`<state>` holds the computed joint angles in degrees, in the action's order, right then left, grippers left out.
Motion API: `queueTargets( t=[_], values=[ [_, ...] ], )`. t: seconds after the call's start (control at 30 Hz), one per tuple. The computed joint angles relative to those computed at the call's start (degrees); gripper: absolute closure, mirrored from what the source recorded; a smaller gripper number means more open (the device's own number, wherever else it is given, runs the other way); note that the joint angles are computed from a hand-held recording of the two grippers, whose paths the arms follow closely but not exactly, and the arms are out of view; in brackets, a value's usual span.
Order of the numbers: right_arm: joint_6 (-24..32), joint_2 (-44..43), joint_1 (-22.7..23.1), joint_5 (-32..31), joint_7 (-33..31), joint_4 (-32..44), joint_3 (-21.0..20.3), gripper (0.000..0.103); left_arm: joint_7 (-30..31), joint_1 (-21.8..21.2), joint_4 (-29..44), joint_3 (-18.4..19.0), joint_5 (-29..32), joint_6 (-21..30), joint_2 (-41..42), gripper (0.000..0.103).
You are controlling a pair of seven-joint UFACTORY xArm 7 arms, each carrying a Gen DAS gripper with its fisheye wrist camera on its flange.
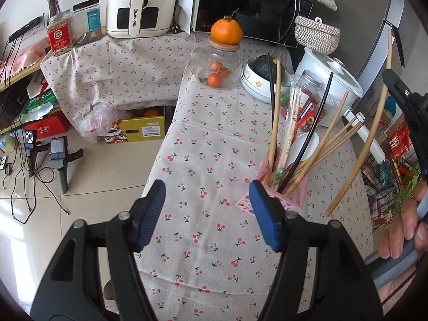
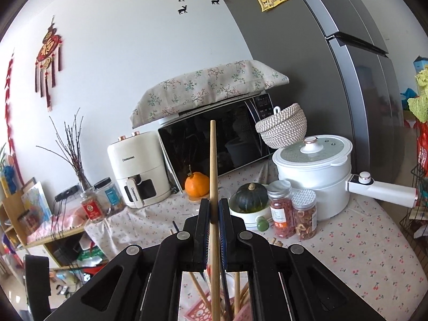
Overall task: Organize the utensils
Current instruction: 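Carry the sleeved pair and wooden chopstick up over the pink basket, then open both grippers to drop the chopsticks into the basket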
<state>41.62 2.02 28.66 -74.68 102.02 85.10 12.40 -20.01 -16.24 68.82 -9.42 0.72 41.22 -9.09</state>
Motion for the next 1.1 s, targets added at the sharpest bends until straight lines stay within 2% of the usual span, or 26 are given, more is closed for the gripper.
queueTargets(
  t=[0.1, 0.2, 0.5, 0.63, 0.73, 0.83, 0.9, 1.03, 1.1],
  values=[
    [1.97, 2.6, 0.94, -5.64, 3.28, 1.8, -0.35, 0.096, 2.33, -0.22, 0.53, 0.6, -1.87, 2.38, -0.13, 0.029],
    [4.35, 4.26, 2.26, -8.75, 5.85, 2.21, -1.06, 0.096, 5.08, -0.45, 0.74, 1.25, -5.02, 3.39, -0.39, 0.027],
    [10.34, 7.56, 6.13, -12.28, 10.38, 2.34, -2.71, 0.096, 6.68, 0.02, 0.94, 1.07, -6.21, 4.49, -0.59, 0.024],
    [7.57, 6.58, 5.69, -8.83, 10.02, 0.38, -2.87, 0.094, 6.15, 0.07, 1.34, 0.68, -5.15, 5.01, -0.16, 0.024],
    [6.45, 4.45, 5.28, -7.53, 8.44, -0.99, -2.49, 0.084, 5.66, -0.1, 0.74, 0.09, -3.12, 4.32, -0.92, 0.022],
    [5.43, 1.86, 4.25, -3.91, 4.13, -1.77, -1.59, 0.074, 5.76, -0.52, -0.24, -0.33, -2.2, 2.84, -2.07, 0.018],
    [5.53, -0.51, 3.49, -1.34, 1.99, -2.96, -0.77, 0.063, 5.36, -0.66, -0.91, -0.81, -0.96, 2.05, -2.81, 0.015],
    [8.18, -5.43, 1.59, 5.7, -3.98, -5.52, 1.6, 0.055, 2.79, -0.66, -2.36, -2.45, 3.58, 1.1, -4.67, 0.01],
    [10.7, -8.15, 0.65, 10.42, -7.26, -6.98, 2.94, 0.047, 2.86, -1.14, -3.03, -2.74, 4.12, 0.67, -5.69, 0.007]
  ],
)
